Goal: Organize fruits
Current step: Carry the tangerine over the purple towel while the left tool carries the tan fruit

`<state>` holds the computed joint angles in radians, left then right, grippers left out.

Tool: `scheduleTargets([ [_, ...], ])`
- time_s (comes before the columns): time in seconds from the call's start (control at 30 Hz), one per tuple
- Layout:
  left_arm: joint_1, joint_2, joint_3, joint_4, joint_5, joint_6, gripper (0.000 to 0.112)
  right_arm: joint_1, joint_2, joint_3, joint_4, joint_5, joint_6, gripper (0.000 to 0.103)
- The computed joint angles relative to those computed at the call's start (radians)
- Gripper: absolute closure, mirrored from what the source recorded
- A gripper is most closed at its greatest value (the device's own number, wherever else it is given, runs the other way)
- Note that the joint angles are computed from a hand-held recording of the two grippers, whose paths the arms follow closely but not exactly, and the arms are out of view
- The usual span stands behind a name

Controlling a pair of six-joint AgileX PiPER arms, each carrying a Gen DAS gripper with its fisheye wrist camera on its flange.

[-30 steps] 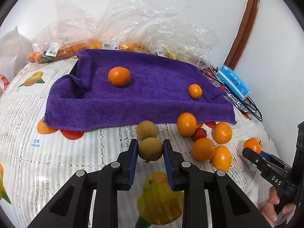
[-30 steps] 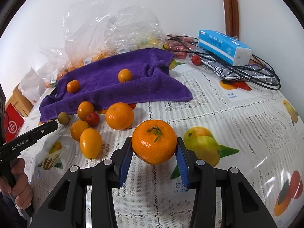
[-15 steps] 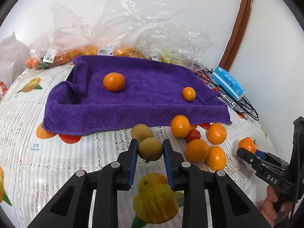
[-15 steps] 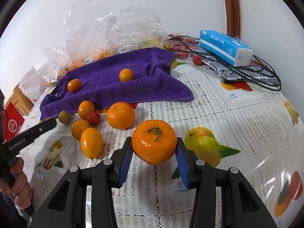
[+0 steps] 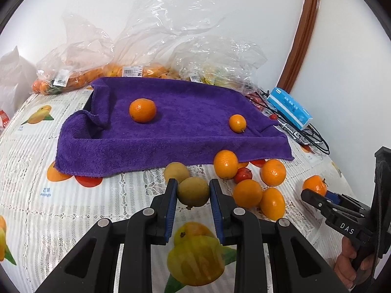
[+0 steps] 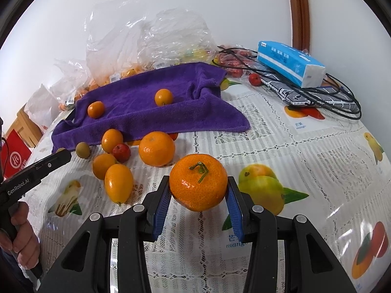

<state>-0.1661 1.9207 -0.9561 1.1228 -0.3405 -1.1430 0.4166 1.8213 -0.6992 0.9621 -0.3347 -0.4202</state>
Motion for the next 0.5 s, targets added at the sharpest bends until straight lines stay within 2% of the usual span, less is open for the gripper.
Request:
scheduleTargets([
  [0.2, -0.009, -0.024, 0.040, -0.133, -0.016, 0.154, 0.087, 0.003, -0.006, 0.010, -0.015, -0.012, 0.017, 0.059],
  [0.5, 0.005, -0.019, 0.028, -0.094, -0.021, 0.091, 0.087, 0.009, -0.010, 0.014, 0.003, -0.024, 0.005, 0.059],
])
